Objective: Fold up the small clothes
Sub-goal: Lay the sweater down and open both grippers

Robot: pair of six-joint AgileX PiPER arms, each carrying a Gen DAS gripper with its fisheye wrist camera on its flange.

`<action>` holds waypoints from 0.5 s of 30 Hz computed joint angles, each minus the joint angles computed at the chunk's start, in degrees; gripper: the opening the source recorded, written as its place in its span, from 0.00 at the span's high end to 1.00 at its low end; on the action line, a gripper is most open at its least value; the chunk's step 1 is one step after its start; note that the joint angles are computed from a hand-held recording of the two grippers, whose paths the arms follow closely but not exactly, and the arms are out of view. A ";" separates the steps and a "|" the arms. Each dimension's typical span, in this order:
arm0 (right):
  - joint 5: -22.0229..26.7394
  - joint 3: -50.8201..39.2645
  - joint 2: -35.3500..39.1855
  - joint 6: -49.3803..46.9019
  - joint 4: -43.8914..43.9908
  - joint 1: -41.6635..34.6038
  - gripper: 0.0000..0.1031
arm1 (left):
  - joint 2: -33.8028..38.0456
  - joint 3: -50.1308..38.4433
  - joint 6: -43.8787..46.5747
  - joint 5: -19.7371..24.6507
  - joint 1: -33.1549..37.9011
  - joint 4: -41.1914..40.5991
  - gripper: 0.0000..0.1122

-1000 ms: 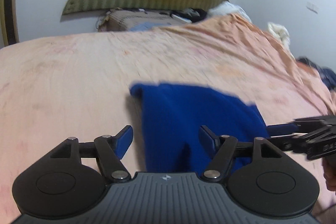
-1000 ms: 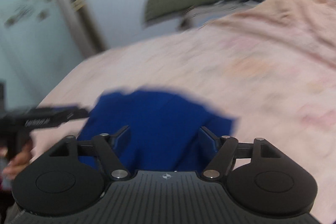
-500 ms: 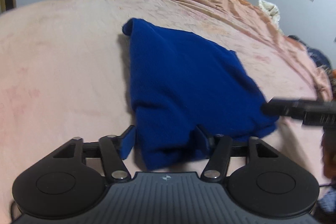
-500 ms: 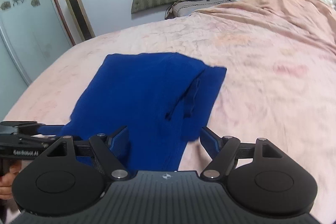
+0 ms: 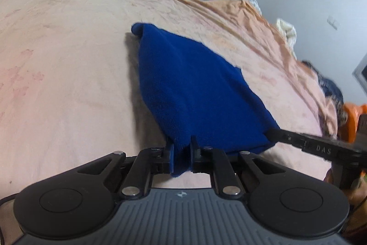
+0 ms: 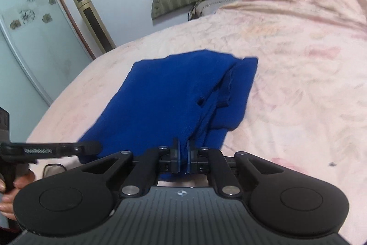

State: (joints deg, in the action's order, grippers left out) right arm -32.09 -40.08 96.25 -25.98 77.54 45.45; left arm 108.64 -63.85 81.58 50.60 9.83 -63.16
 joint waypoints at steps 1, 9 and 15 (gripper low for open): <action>0.19 -0.23 -0.38 -3.74 3.23 0.21 0.91 | 0.07 0.24 -0.28 -1.86 -0.87 0.73 0.90; -6.81 -3.51 2.18 -13.72 13.85 3.71 0.78 | -10.20 10.53 12.33 -17.26 -4.96 -8.59 0.80; -5.63 -8.45 6.01 -18.74 13.24 3.50 0.59 | -10.37 11.83 8.91 -27.65 -11.22 -9.85 0.50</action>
State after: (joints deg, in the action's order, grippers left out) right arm -37.72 -48.53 102.27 -44.71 90.77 48.95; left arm 98.27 -52.01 90.48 22.95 -1.40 -73.01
